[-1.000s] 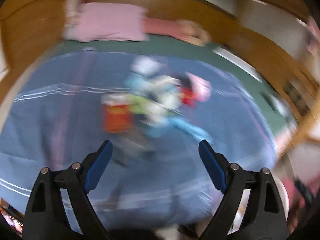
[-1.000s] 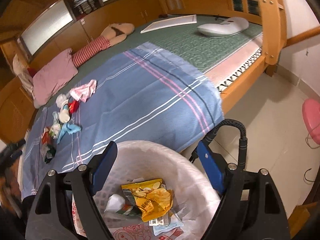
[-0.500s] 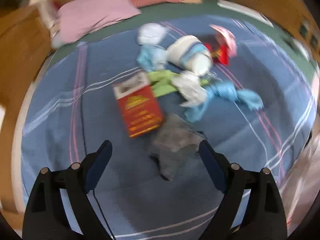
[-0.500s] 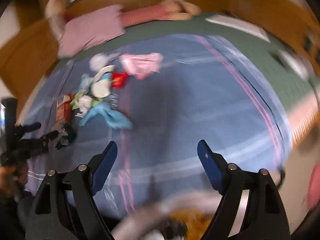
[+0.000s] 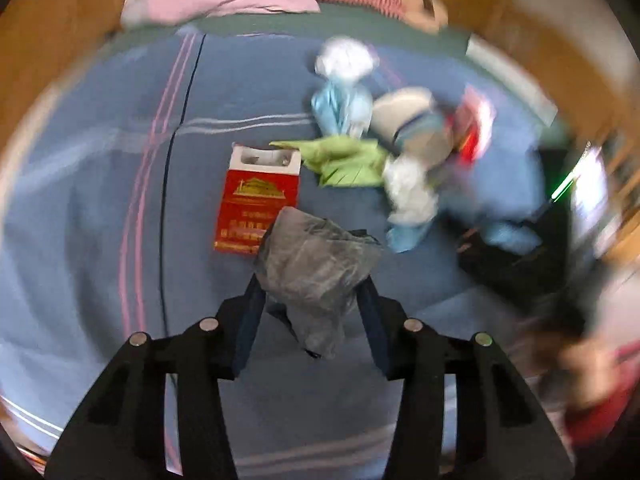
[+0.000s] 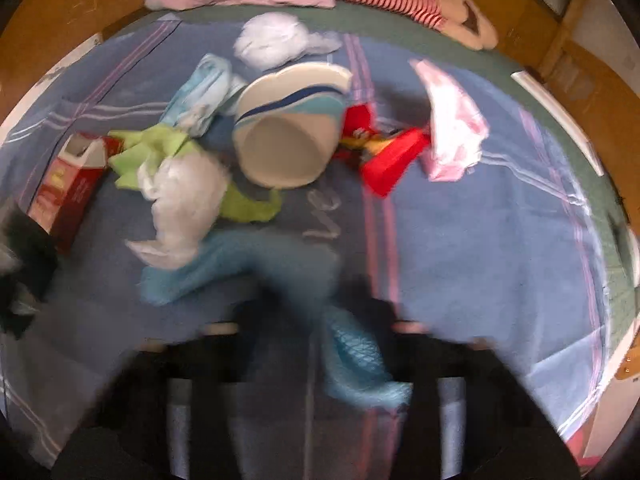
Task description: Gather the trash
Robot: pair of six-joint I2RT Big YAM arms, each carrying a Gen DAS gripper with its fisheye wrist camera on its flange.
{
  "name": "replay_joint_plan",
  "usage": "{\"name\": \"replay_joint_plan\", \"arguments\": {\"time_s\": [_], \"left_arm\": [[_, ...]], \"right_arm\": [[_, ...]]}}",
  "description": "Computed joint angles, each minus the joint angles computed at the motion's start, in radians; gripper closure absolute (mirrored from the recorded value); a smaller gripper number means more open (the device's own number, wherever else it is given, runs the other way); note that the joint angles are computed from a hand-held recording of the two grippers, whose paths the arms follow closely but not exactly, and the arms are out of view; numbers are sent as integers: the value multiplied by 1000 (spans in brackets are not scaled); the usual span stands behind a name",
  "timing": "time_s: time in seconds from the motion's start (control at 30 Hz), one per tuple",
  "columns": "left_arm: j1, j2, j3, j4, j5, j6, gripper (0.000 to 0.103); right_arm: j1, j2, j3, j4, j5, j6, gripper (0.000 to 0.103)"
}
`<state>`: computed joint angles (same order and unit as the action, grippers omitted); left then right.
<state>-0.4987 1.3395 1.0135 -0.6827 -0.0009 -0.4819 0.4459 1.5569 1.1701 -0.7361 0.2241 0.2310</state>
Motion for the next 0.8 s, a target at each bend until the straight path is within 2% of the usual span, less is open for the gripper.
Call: {"name": "replay_joint_plan", "arguments": {"time_s": [0.03,0.13,0.2,0.23,0.33,0.37,0.43,0.5,0.57,0.63,0.8], "left_arm": [[25,-39,-33,34,61,-28,55],[128,-144,-140,154,316,-139,55],[166,-156,-165,170,411,-193,55],[168,-150,-164,141,401,-199,55],[149,-82,-110,-48,236,-193,54],[152,-67,-104,-79,218,-203,54],[167,-74,-110,-98,202,-217,51],[181,-96,-117,-104,152,-224,46],[186,-119,-117,-125,82,-229,33],[192,-131,-117,-145,6,-243,31],[213,-163,-126,-152,-77,-276,30]], "right_arm": [[1,-14,-10,5,-11,18,76],[-3,-82,-56,12,-103,59,76],[-5,-144,-97,0,-164,101,76],[-2,-163,-110,-5,-169,116,76],[3,-220,-152,-25,-152,164,76],[2,-241,-167,-29,-147,183,76],[4,-274,-196,-32,-155,232,76],[3,-306,-225,-34,-174,272,76],[11,-321,-236,-49,-157,283,76],[24,-316,-232,-52,-137,288,76],[42,-326,-235,-54,-121,287,76]]}}
